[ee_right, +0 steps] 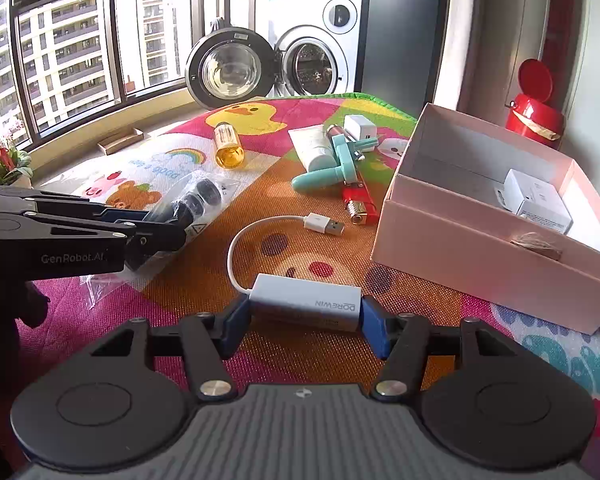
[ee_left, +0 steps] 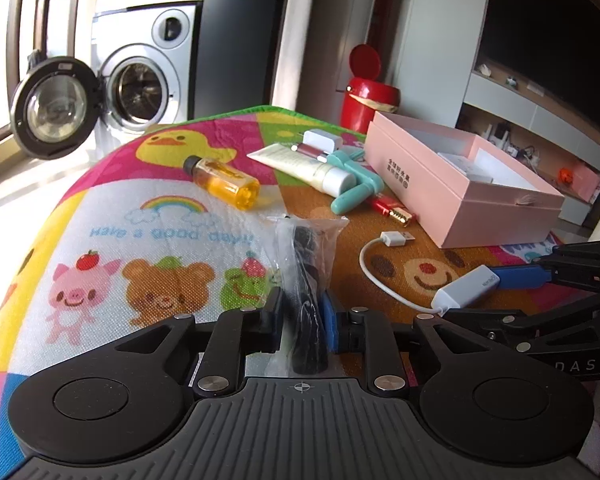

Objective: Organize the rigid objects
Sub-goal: 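Carry the bag with the left tool while the right carries the adapter, releasing both into the pink box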

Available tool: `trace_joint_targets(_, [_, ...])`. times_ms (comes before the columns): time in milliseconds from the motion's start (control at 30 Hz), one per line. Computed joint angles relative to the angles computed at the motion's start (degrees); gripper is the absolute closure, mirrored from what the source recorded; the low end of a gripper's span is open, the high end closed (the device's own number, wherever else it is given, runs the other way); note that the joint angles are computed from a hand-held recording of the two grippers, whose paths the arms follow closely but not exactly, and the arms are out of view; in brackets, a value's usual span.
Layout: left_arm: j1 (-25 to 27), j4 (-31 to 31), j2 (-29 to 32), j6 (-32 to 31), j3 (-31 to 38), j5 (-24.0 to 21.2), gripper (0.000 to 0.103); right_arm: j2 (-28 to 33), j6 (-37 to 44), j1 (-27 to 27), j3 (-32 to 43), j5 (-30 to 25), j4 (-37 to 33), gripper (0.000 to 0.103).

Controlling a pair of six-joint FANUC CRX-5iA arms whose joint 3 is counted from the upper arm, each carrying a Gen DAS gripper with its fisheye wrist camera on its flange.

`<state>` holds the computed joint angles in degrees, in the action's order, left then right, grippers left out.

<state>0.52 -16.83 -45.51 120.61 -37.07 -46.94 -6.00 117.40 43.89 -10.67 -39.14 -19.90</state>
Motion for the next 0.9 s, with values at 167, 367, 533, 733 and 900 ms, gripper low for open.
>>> trace_joint_targets(167, [-1.1, 9.3, -1.9, -12.7, -1.2, -0.9, 0.08, -5.0, 5.8, -3.9, -1.0, -3.1, -2.7, 0.044])
trace_joint_targets(367, [-8.4, 8.8, -1.8, -15.3, 2.7, 0.9, 0.08, -13.7, 10.9, -10.4, -2.1, -1.4, -5.9, 0.044])
trace_joint_targets(533, [-10.3, 2.2, 4.3, -14.7, 10.9, 9.2, 0.08, -16.7, 12.3, -12.8, -1.2, 8.1, -7.4, 0.045])
trace_joint_targets(733, [-0.6, 17.0, 17.5, -20.7, 16.5, 20.6, 0.076, -12.3, 7.4, -11.8, 3.1, 15.5, -2.8, 0.044])
trace_joint_targets(900, [-0.1, 8.0, 21.1, -8.9, 18.9, 19.5, 0.076, -5.5, -0.8, -12.0, 9.4, 15.0, 0.5, 0.044])
